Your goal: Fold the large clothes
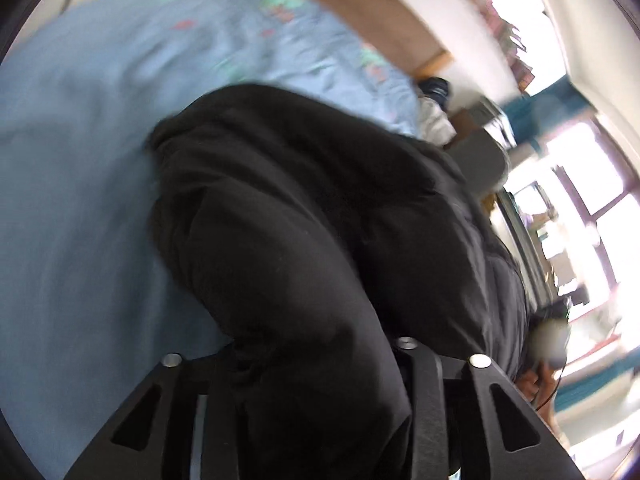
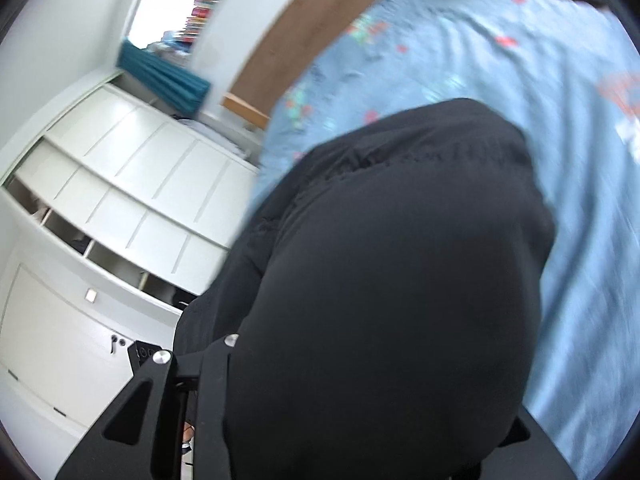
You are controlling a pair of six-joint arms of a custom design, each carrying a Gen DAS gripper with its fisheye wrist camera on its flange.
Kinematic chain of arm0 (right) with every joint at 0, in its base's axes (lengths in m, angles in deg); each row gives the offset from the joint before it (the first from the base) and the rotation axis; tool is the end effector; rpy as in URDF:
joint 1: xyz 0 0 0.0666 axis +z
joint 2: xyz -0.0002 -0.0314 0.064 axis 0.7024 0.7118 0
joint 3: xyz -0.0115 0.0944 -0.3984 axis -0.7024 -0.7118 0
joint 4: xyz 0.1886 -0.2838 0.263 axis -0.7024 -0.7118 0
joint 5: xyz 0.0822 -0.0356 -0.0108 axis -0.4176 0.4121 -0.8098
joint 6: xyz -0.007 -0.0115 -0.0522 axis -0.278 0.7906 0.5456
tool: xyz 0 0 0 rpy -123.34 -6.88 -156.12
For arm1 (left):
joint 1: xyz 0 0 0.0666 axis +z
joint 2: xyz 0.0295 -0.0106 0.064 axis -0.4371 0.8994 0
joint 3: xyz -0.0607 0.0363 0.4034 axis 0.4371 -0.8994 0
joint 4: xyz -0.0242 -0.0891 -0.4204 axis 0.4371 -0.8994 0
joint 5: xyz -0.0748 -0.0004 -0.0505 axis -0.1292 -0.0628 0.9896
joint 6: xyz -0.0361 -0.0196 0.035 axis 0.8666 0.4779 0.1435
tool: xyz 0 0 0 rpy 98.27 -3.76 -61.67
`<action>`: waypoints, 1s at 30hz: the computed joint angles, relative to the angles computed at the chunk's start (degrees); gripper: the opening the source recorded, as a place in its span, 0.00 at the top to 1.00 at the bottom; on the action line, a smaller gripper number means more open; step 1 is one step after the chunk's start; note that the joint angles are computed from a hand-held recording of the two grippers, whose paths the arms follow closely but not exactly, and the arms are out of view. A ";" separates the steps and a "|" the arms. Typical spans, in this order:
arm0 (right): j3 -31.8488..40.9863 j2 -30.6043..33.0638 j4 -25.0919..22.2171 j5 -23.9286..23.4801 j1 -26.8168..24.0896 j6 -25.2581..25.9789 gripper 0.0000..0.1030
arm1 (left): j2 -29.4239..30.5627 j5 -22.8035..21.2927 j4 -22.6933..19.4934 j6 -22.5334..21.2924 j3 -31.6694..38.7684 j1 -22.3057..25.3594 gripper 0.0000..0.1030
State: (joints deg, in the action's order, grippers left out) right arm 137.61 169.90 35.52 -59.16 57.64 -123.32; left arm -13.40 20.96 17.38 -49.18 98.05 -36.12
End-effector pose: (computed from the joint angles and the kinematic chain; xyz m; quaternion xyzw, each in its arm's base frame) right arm 0.5153 0.1409 0.5246 0.0436 0.8438 0.4557 0.2800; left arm 0.3734 -0.0824 0.5385 -0.1309 0.8911 -0.3314 0.2809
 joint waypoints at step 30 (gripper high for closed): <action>-2.56 -24.92 -32.00 33.31 7.48 12.34 0.18 | -15.68 -51.54 -32.01 16.39 6.83 -30.22 0.30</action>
